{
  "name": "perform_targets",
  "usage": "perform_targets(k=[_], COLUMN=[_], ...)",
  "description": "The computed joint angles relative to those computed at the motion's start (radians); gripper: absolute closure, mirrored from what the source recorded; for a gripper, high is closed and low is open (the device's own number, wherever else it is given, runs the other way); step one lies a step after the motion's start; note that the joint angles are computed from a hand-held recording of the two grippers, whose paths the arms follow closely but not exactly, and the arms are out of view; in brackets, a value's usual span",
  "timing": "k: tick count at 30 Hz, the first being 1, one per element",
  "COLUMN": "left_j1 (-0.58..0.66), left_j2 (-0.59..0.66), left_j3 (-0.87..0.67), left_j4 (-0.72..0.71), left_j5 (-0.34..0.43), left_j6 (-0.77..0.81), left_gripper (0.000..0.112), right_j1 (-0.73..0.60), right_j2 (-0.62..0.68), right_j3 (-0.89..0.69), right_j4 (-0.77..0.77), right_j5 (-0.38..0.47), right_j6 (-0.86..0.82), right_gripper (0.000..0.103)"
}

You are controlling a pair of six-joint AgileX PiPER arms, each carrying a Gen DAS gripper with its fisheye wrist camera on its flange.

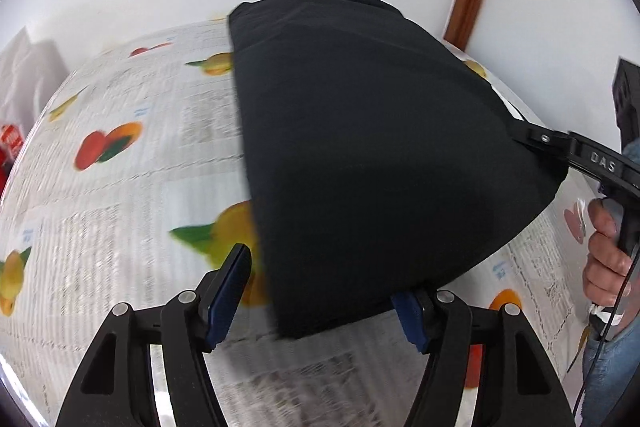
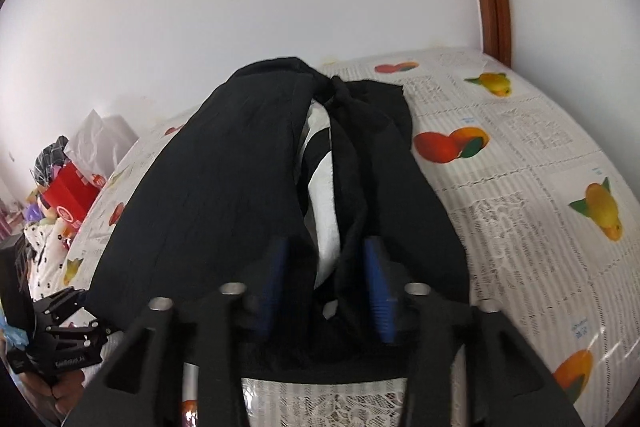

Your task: Fold large clothes

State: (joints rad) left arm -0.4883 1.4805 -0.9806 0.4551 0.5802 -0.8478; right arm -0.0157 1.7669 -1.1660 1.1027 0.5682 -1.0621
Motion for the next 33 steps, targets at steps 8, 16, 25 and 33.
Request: perform_targets(k=[8,16,25,33], left_j1=[-0.063,-0.072,-0.078,-0.025], left_j2=[0.109,0.123,0.114,0.006], left_j3=[-0.120,-0.120,-0.109,-0.034], left_j4=[0.088,0.122,0.122,0.020], left_j5=[0.138,0.139,0.134,0.074], left_j6=[-0.097,-0.145,-0.154,-0.042], left_gripper=[0.046,0.046,0.046,0.047], right_j1=[0.074,-0.194,-0.174,-0.246], right_j2=[-0.030,-0.100,-0.130,-0.242], right_j3=[-0.032,0.093,0.154,0.210], right_j4=[-0.245,0.366,0.057,-0.145], right_j5=[-0.085,0.223,-0.011,-0.004], right_j6=[0.205,-0.248,-0.111,-0.071], right_gripper=[0.094,0.098,0.087,0.073])
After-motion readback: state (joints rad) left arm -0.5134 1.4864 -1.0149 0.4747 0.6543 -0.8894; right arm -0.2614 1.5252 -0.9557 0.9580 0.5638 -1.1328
